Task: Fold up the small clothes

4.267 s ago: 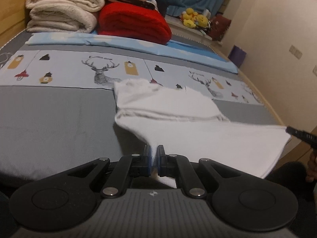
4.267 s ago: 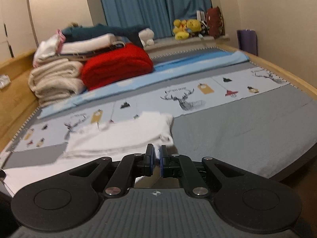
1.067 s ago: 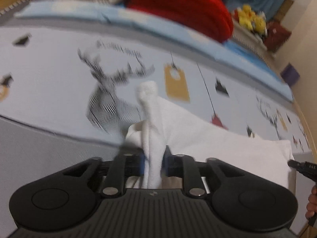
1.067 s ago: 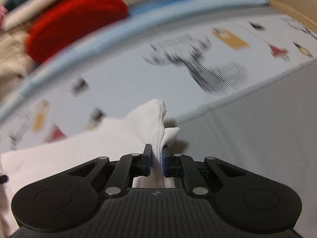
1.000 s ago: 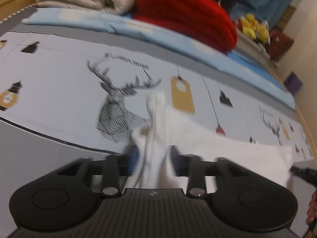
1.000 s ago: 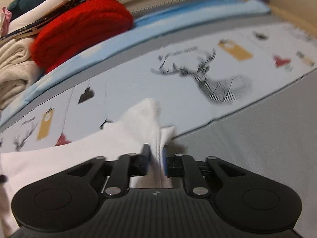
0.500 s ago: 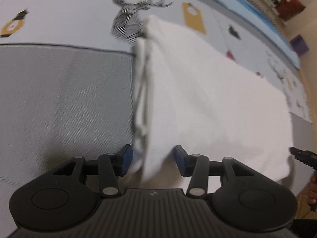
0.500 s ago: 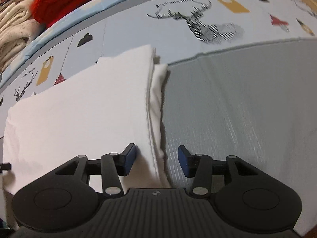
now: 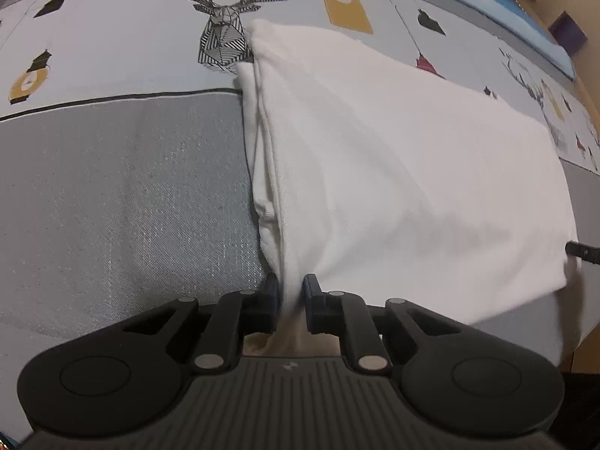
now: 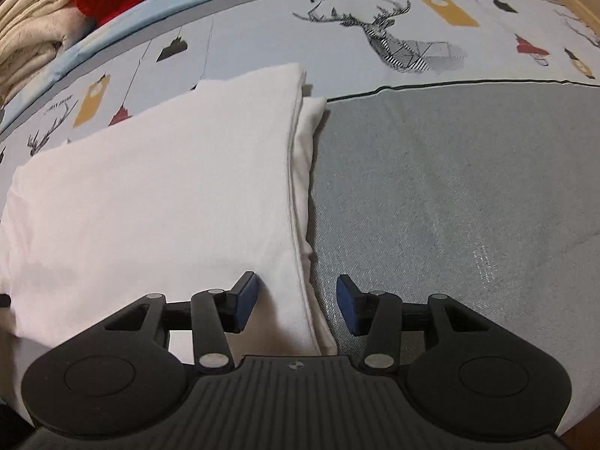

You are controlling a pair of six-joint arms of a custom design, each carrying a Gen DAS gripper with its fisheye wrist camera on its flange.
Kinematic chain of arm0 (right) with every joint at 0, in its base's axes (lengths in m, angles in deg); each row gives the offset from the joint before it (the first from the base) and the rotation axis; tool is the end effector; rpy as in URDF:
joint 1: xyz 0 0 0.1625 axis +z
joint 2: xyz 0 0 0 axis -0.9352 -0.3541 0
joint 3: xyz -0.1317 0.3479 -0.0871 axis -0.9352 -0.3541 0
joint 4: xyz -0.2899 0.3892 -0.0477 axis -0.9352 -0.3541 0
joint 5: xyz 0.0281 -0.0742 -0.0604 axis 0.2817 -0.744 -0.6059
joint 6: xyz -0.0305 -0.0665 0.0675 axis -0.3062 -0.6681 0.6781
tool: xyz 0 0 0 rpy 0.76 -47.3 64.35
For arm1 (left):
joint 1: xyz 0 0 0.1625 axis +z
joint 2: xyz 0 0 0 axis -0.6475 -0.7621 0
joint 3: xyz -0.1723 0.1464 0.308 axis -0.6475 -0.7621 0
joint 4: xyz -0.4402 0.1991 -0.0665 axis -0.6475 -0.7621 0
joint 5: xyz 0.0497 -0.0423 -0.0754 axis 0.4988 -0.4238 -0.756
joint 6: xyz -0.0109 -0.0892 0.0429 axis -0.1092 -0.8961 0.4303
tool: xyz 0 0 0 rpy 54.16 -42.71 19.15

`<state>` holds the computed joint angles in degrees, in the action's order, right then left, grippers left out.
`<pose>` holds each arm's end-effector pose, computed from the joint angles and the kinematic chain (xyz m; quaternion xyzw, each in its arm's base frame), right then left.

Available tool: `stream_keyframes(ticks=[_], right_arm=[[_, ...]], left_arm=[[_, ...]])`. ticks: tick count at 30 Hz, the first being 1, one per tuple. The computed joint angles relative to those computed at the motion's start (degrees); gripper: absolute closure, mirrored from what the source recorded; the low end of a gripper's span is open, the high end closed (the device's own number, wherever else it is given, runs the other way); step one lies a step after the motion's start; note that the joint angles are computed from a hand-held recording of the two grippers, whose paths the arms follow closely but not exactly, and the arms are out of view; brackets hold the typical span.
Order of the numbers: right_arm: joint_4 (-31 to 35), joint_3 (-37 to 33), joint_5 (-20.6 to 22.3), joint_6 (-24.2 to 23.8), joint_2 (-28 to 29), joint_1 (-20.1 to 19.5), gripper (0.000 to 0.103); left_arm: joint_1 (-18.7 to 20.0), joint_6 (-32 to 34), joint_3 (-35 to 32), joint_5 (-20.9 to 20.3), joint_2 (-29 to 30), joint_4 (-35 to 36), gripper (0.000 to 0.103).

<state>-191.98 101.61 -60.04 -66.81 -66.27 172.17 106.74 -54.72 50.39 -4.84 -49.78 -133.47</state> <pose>0.2401 -0.6635 0.0982 0.1782 -0.9459 0.1195 0.2434 -0.0052 -0.5178 0.3945 -0.1316 0.9175 -0.2089 0.3119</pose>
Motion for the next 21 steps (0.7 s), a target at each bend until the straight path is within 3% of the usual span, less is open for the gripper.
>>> stream_keyframes(ticks=[1, 2, 3, 5, 7, 10, 12, 15, 17, 21], right_arm=[[0.4, -0.1, 0.1, -0.4, 0.0, -0.1, 0.064], [0.7, -0.1, 0.1, -0.7, 0.0, -0.2, 0.07], [1.4, -0.2, 0.5, -0.7, 0.0, -0.3, 0.071], [2.5, -0.4, 0.3, -0.1, 0.0, -0.5, 0.071], [3.6, -0.7, 0.0, 0.7, 0.0, -0.5, 0.071], [3.2, -1.1, -0.3, -0.7, 0.0, 0.0, 0.071], [-1.5, -0.1, -0.3, -4.0, -0.6, 0.7, 0.071], [-8.2, 0.4, -1.7, -3.2, -1.4, 2.5, 0.071], [-15.5, 2.2, 1.3, -4.1, -2.8, 3.6, 0.071], [-28.2, 7.8, 10.0, -10.4, -5.9, 4.6, 0.071]], left_arm=[[0.3, -0.3, 1.4, 0.1, -1.0, -2.5, 0.077], [0.9, -1.0, 2.8, -0.7, -2.1, -5.0, 0.062], [2.0, -3.3, 3.1, -2.5, -2.3, -5.0, 0.058], [2.3, -5.8, 2.9, -2.5, -1.8, -7.5, 0.058], [2.0, -2.6, 3.9, -2.2, -2.3, -12.7, 0.054], [2.4, -4.2, 4.0, -2.1, -2.4, -14.4, 0.052], [3.2, -5.1, 3.8, -2.5, -2.0, -16.3, 0.052], [3.8, -5.3, 3.0, -2.1, -0.9, -17.4, 0.048], [4.2, -5.6, 2.6, -1.5, -0.4, -16.9, 0.044], [5.8, -4.5, 1.8, -2.9, 1.4, -19.4, 0.044]])
